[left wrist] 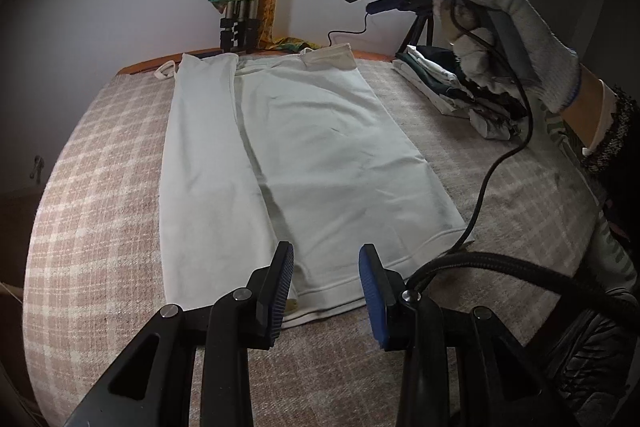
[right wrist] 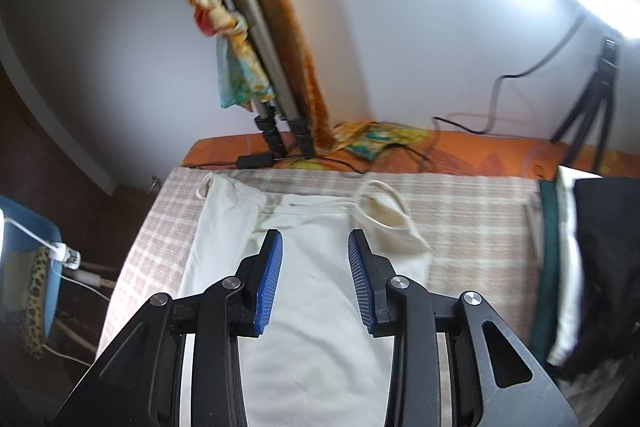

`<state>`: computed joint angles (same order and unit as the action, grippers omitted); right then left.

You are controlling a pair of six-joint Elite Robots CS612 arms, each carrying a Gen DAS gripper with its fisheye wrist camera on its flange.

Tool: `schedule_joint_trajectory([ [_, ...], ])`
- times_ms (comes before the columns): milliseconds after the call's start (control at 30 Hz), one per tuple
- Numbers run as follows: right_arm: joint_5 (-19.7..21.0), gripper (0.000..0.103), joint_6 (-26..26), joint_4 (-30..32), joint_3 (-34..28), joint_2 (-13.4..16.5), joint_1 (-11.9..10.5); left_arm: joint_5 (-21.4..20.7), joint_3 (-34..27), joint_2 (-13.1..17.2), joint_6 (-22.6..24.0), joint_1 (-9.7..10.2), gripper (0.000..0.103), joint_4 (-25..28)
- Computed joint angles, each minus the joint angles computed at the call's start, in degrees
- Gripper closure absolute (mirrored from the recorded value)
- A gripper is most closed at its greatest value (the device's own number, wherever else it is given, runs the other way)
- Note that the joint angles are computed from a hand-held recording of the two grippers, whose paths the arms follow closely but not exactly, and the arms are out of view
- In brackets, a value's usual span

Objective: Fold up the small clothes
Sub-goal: 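Open both tools and lift them off the folded side, then grasp the other side's hem corner with the left tool while the right tool grasps near the handle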

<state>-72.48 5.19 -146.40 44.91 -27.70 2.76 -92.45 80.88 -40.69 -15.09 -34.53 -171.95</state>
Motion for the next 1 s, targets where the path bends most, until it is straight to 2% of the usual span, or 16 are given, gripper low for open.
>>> schedule_joint_trajectory([
  [233, 0.2, 0.070, -0.1, -8.0, 14.6, -8.1, -2.8, 2.3, -0.7, 0.3, 1.4, -1.58, 0.068, -1.7],
  [400, 1.5, 0.070, 0.5, -11.9, 21.9, -11.8, -4.4, 2.4, -1.3, 0.7, 1.6, -2.37, 0.068, -2.8],
  [500, 1.5, 0.065, 0.1, -14.0, 25.5, -13.4, -5.1, 2.1, -2.0, 1.0, 2.5, -3.05, 0.068, -3.5],
  [733, -0.1, 0.065, -3.3, -14.7, 31.0, -15.2, -5.7, -0.3, -5.0, 2.6, 4.2, -4.61, 0.066, -1.2],
  [867, 0.9, 0.065, -4.2, -14.1, 31.4, -14.8, -6.1, -1.1, -7.0, 3.8, 5.9, -5.51, 0.062, 0.8],
  [933, 1.7, 0.064, -4.1, -13.7, 30.4, -13.9, -6.2, -1.4, -8.0, 4.3, 7.0, -5.92, 0.057, 1.7],
  [1000, 2.4, 0.064, -4.1, -13.3, 29.7, -13.1, -6.2, -1.2, -8.7, 4.9, 8.0, -6.34, 0.056, 2.8],
])
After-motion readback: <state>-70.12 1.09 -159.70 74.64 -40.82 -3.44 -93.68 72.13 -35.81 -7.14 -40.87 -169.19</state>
